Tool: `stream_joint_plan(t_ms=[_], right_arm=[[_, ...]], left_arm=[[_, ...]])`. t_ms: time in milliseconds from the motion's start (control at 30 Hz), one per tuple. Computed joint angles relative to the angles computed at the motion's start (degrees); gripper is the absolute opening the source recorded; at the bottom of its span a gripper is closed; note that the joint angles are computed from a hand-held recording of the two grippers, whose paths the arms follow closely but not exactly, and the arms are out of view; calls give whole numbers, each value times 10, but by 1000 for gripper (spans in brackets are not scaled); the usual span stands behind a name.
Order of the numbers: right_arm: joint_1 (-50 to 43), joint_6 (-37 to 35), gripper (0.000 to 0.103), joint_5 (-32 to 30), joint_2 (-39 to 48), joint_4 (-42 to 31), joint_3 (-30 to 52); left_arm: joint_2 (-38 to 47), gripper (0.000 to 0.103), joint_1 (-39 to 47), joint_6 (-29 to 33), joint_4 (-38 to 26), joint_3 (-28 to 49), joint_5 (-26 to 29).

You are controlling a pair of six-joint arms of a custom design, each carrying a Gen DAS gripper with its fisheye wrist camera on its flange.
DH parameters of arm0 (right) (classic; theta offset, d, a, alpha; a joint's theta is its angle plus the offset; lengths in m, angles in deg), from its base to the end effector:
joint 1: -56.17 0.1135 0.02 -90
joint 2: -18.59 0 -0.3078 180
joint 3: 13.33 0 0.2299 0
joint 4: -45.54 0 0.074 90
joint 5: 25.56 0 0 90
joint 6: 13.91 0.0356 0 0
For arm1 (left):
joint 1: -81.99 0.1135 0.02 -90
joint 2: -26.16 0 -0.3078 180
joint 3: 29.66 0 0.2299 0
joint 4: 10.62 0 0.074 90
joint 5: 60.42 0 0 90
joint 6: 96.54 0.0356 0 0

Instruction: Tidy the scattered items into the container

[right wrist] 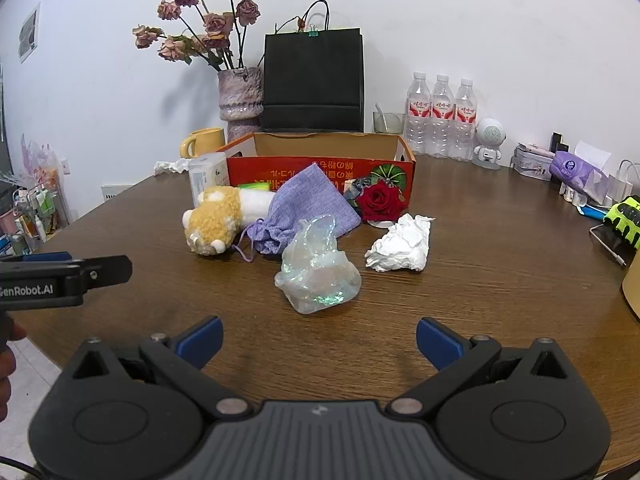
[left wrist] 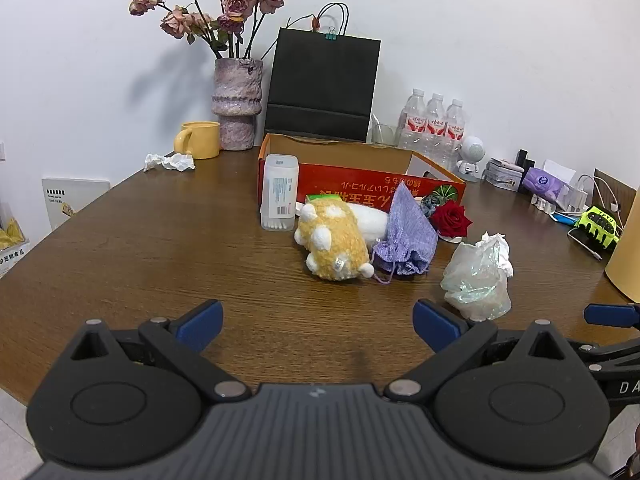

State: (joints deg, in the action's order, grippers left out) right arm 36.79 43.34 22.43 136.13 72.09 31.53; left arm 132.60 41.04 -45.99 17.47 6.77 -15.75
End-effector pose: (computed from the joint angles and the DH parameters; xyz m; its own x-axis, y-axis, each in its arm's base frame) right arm 0.2913 -0.0772 0.0945 -0.4687 -0.2612 -0.8439 -0.5285 0.8484 0.0309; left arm 0.2125 -0.1509 0.1265 -0.4285 -0.2196 -0.8765 -0.2734 0.9560 -0.1059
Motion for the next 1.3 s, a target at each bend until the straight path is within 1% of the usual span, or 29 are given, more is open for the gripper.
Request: stream_joint_plan(t_ms=[567,700,833,967,1067,1167,1300], right_arm=[[2,0,103,1,6,6,-1],[13,5,103,12,21,18,9],[41,25,103,40,37,35,35],[71,45,103,52,49,-6,86],[94,59,103,73,62,-21,117],[110,69,103,93,77,-42,147],[124,80,102,105,92,-59,176]], left_arm=[[8,103,2,0,8,-1,6],[13,103,22,21,2,12,32],[17,103,64,48,-12,41,80],[34,103,108,72,-33,85,121],[48,103,138,81,-51,118,146],[60,103,160,89,-62,146,161],[81,103,182,100,-87,192,180]])
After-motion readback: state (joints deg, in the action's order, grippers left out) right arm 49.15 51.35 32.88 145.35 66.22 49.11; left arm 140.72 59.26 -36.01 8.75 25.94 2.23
